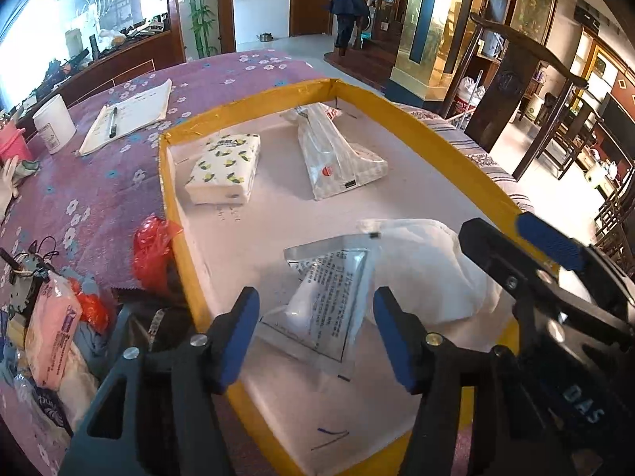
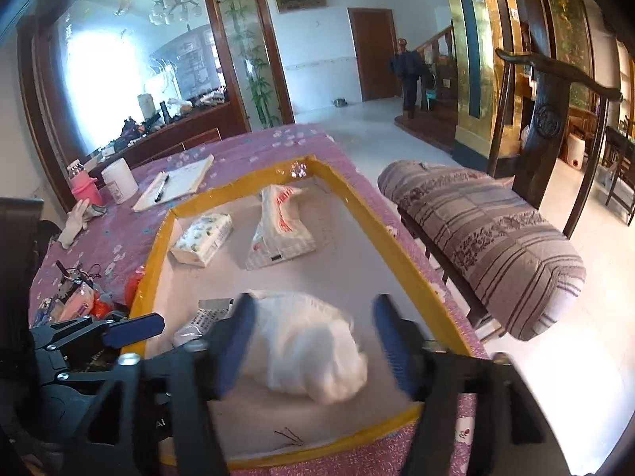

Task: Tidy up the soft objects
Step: 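Open both grippers to release the sachet and cloth into the tray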

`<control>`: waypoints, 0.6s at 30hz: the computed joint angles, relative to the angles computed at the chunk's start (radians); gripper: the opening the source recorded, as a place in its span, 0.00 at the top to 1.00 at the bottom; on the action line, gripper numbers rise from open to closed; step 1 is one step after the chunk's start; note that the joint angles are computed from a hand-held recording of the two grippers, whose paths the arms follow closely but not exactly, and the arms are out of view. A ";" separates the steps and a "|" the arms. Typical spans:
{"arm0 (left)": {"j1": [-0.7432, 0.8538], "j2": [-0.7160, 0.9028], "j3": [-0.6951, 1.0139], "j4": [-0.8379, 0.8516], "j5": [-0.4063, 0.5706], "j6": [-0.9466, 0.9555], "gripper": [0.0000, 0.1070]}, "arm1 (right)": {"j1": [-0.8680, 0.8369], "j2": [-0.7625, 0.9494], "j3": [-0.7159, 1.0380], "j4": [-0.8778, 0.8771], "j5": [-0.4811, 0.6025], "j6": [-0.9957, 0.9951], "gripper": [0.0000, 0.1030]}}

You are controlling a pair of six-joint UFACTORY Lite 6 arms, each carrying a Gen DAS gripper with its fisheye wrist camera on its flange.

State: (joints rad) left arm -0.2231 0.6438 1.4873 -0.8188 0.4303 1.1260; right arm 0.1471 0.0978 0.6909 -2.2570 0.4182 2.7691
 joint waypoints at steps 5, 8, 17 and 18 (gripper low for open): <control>0.034 -0.105 -0.108 -0.155 -0.007 0.185 0.39 | 0.075 -0.080 -0.028 0.167 0.058 -0.152 0.22; 0.060 -0.167 -0.167 -0.239 0.006 0.294 0.35 | 0.119 -0.126 -0.047 0.224 0.092 -0.189 0.20; 0.211 -0.291 -0.301 -0.385 0.100 0.532 0.34 | 0.257 -0.155 -0.057 0.301 0.160 -0.190 0.20; 0.241 -0.301 -0.313 -0.393 0.124 0.559 0.34 | 0.277 -0.144 -0.050 0.299 0.165 -0.184 0.20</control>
